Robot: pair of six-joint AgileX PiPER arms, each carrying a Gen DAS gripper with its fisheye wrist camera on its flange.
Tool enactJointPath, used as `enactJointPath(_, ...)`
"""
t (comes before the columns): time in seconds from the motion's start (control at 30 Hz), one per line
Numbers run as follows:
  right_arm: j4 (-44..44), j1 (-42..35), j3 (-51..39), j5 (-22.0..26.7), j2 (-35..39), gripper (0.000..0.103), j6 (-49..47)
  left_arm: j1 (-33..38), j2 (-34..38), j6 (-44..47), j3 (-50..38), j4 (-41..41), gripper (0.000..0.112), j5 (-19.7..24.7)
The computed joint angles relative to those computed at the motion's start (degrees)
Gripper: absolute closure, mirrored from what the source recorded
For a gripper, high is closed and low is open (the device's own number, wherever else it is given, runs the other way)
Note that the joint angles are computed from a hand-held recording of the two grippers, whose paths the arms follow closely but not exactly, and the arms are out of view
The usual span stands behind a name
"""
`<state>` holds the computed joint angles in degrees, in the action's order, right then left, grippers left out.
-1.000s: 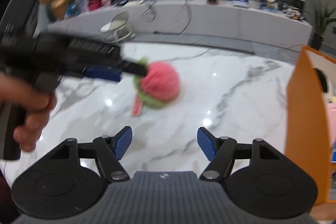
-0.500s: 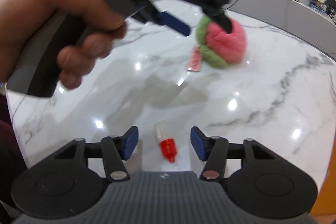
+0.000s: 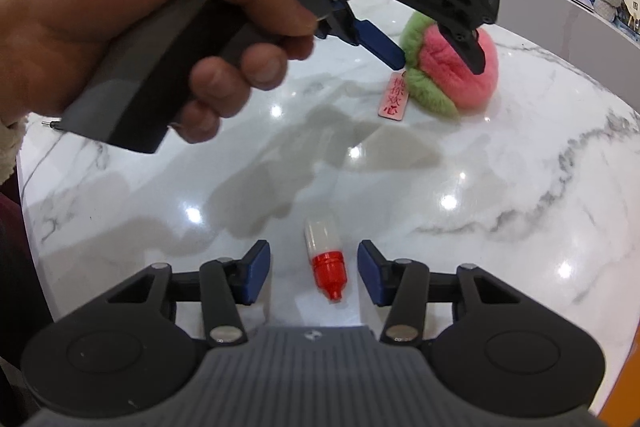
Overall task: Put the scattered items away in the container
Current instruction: 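Close the left tool on the fluffy ball while the right tool grasps the red-capped bottle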
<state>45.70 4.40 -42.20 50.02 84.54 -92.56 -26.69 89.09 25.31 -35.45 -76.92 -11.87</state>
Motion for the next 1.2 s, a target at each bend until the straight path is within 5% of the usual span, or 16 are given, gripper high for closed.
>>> enactJointPath(0.07, 0.3, -0.3, 0.0, 0.2, 0.2, 0.051, -1.1, 0.0, 0.4, -6.3, 0.1, 5.9, 0.035, -1.1)
enactJointPath(0.37, 2.6, -2.6, 2.0, 0.8, -0.3, 0.048, -8.7, 0.2, 4.1, -6.5, -2.3, 6.2, 0.025, -2.9)
enactJointPath(0.7, 2.3, -5.9, 1.9, 3.7, -0.7, 0.050, -14.5, 0.2, 9.3, 1.0, -5.9, 1.2, 0.025, -4.6)
enactJointPath(0.8, 1.7, -6.9, 1.7, 4.5, -1.4, 0.058, -14.5, 0.4, 10.0, 5.2, -7.3, -2.0, 0.029, -3.6)
enactJointPath(0.87, 1.3, -7.4, 1.3, 4.8, -1.6, 0.071, -14.1, 1.1, 10.2, 4.2, -7.9, -1.3, 0.043, -1.9)
enactJointPath(0.97, 0.1, -8.2, -0.2, 6.0, -1.0, 0.083, -12.6, 1.4, 10.6, 6.1, -8.7, -3.2, 0.051, -0.8)
enactJointPath(1.2, -1.6, -8.7, -1.4, 7.3, -1.0, 0.083, -10.4, 1.6, 10.1, 6.4, -9.1, -2.8, 0.060, 1.4)
